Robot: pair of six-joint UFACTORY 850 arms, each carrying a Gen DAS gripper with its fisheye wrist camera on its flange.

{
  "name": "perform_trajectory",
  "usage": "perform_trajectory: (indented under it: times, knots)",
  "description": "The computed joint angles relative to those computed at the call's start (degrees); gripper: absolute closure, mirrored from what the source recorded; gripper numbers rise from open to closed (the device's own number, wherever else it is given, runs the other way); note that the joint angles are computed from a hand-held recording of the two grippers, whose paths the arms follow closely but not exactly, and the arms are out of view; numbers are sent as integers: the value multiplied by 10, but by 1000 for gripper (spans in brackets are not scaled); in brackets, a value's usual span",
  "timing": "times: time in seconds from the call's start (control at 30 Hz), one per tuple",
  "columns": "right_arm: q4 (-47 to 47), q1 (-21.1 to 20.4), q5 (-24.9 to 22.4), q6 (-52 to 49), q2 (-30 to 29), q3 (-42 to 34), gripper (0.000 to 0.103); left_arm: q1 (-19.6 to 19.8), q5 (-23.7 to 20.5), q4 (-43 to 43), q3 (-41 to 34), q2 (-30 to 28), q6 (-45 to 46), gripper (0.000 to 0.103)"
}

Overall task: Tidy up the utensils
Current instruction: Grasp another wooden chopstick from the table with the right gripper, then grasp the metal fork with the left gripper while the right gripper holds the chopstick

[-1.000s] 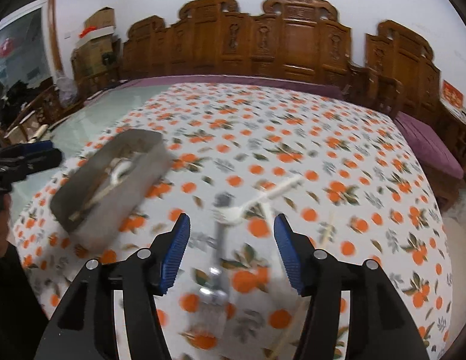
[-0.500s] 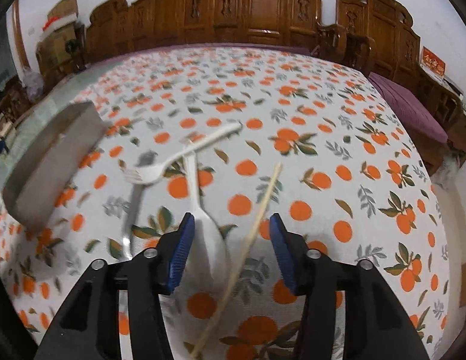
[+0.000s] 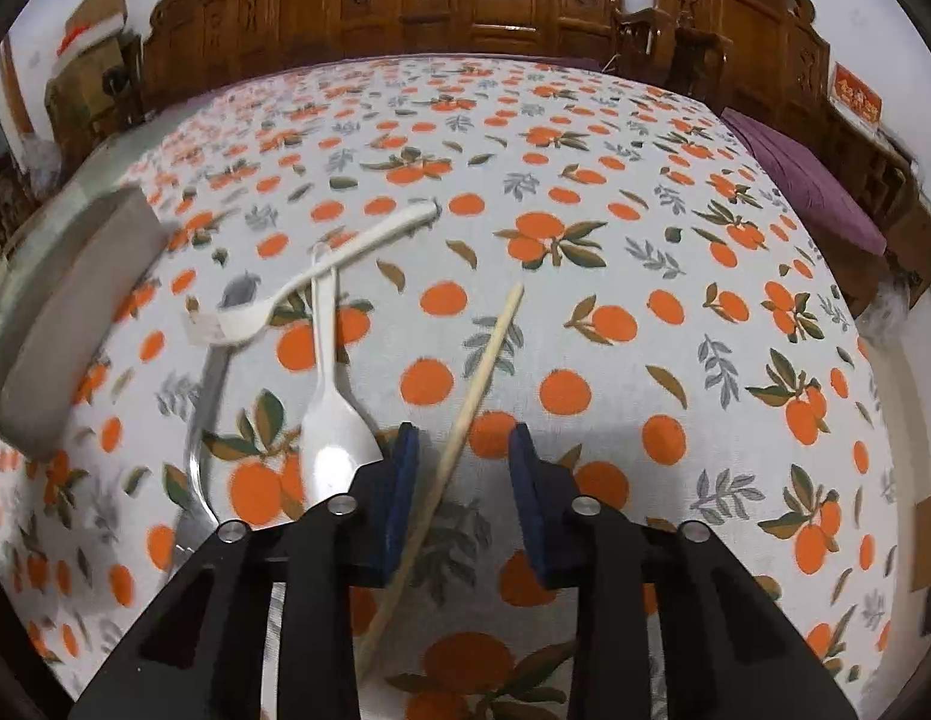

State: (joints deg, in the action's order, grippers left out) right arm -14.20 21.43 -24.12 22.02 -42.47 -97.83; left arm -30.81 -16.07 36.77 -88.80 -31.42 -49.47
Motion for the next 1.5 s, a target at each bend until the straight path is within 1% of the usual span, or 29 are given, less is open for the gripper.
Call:
perform_trajectory:
  times: [0.07,0.1,0.17,0.23,0.33,0.4,0.53,0.67,0.73,0.8,0.83,0.9,0.93,0.97,1.03,1.07,1.1,1.13,1.2,1.23,1.3,1.4,1.5]
  knots:
    - [-1,0,-2,-8,3,4,78,-5,-4,9,3,3,-7,8]
    - [5,-2,-3,-14,4,5,85,-7,-7,18,4,4,-15,8]
    - [-8,-5,-13,-12,3,3,95,-13,-19,23,0,2,-17,8]
    - [7,-9,-16,-24,2,0,95,-17,-34,6,-10,-4,-1,8]
    - [-21,-10,-22,0,0,-4,97,-22,-52,-38,-29,-18,40,8]
    - [4,-15,-15,-17,3,-2,97,-27,-60,-44,-40,-28,42,8]
    - [47,-22,5,-49,13,11,97,-35,-78,-110,-88,-67,96,8]
    - [60,-25,6,-59,13,13,97,-39,-96,-150,-137,-106,131,8]
    - [67,-27,5,-62,12,13,97,-39,-108,-168,-165,-127,146,14]
    - [73,-29,7,-66,13,14,97,-39,-128,-189,-197,-151,164,25]
    - [74,-29,8,-66,13,14,97,-39,-136,-202,-213,-162,176,28]
    - [91,-32,12,-79,14,14,97,-39,-157,-216,-246,-186,190,38]
    - [96,-32,13,-83,14,14,97,-40,-166,-220,-260,-196,193,40]
    - [101,-32,14,-86,14,14,97,-40,-179,-225,-281,-211,197,45]
    - [112,-32,14,-96,13,13,97,-42,-202,-214,-314,-234,192,50]
    - [115,-32,14,-100,13,11,97,-45,-216,-192,-327,-243,178,53]
    - [118,-32,14,-103,13,11,97,-49,-221,-171,-334,-247,168,53]
    - [119,-32,14,-103,12,10,97,-50,-222,-169,-338,-249,171,55]
    - [124,-32,13,-107,12,9,97,-49,-227,-172,-342,-250,175,67]
    - [127,-32,14,-110,12,9,97,-48,-232,-171,-341,-248,175,69]
    - [136,-31,14,-119,11,8,97,-45,-230,-168,-323,-237,168,78]
    - [144,-29,14,-129,10,6,97,-41,-227,-151,-304,-226,151,79]
    - [147,-27,11,-135,8,4,97,-32,-231,-162,-301,-224,156,79]
